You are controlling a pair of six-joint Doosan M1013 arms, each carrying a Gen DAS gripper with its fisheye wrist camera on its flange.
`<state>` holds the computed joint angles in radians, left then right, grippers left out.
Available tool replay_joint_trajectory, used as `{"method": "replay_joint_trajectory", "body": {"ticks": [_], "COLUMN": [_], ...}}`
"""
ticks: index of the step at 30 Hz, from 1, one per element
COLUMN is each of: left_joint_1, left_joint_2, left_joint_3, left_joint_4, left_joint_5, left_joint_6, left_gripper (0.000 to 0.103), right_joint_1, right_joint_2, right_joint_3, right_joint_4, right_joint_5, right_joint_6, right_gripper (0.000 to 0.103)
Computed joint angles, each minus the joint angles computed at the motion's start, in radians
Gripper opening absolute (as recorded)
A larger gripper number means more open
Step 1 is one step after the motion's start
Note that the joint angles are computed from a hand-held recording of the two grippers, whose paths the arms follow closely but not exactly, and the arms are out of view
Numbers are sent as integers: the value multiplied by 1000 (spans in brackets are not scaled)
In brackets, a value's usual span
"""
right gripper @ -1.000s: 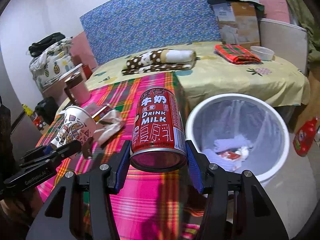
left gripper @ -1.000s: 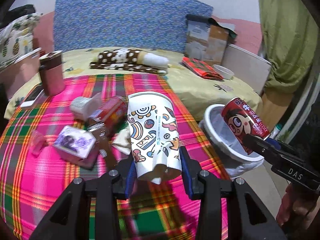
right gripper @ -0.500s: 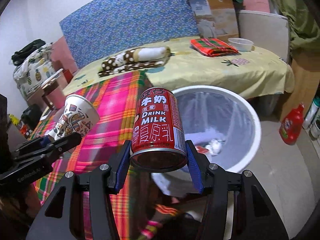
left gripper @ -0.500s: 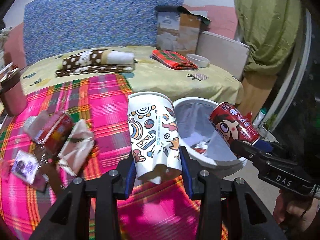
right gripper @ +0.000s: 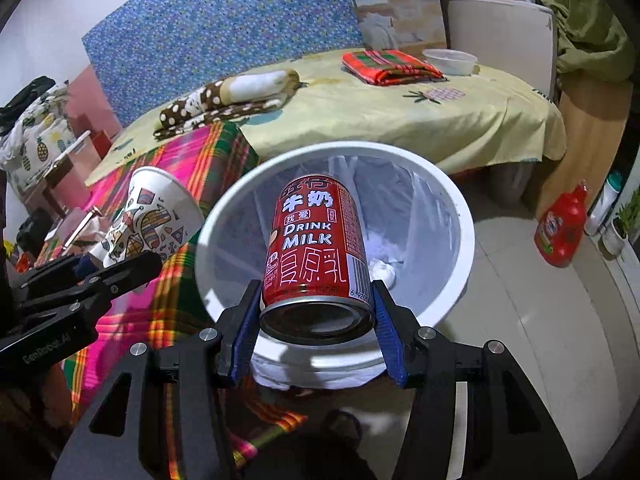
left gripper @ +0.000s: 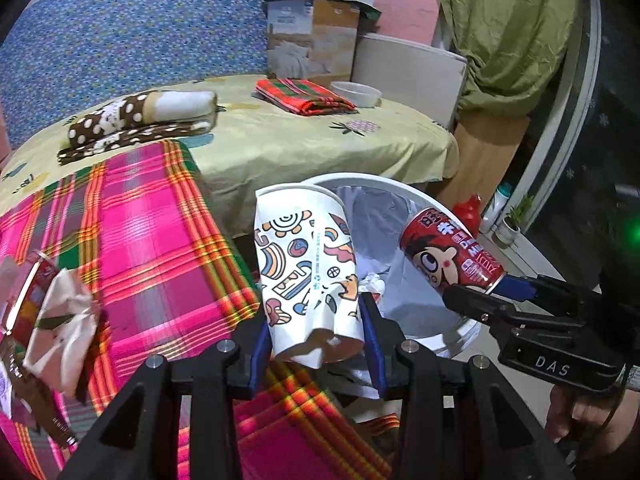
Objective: Collect trash
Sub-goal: 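Carry the paper cup and red can over the white bin while both tools open to drop them, then move both open tools back over the bed toward the juice box and paper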
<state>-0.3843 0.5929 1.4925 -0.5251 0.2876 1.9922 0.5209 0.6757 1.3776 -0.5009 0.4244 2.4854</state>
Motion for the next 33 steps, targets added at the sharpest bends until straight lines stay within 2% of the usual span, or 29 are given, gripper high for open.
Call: {"method": "replay_joint_trajectory", "body": {"ticks": [4, 10, 13, 24, 33], "left_joint_1": [-6, -7, -3, 10, 20], "left_joint_2": [19, 39, 42, -4, -61], "left_joint_3": [-29, -58, -62, 3, 82], "left_joint_4": [-9, -29, -62, -153, -125], "left_joint_5": [34, 69, 81, 30, -40], "left_joint_6": [24, 48, 70, 124, 65], "left_gripper": [43, 43, 50, 51, 51], "right_joint_1": [-5, -8, -7, 11, 35], "right_joint_2": [9, 13, 9, -16, -26], "right_joint_3": [-17, -23, -17, 13, 20], "right_joint_4": [38, 10, -12, -102, -161], "right_joint_5": [37, 58, 53, 0, -66], "right_joint_6": [-38, 3, 30, 108, 126], "right_gripper": [55, 55, 55, 55, 55]}}
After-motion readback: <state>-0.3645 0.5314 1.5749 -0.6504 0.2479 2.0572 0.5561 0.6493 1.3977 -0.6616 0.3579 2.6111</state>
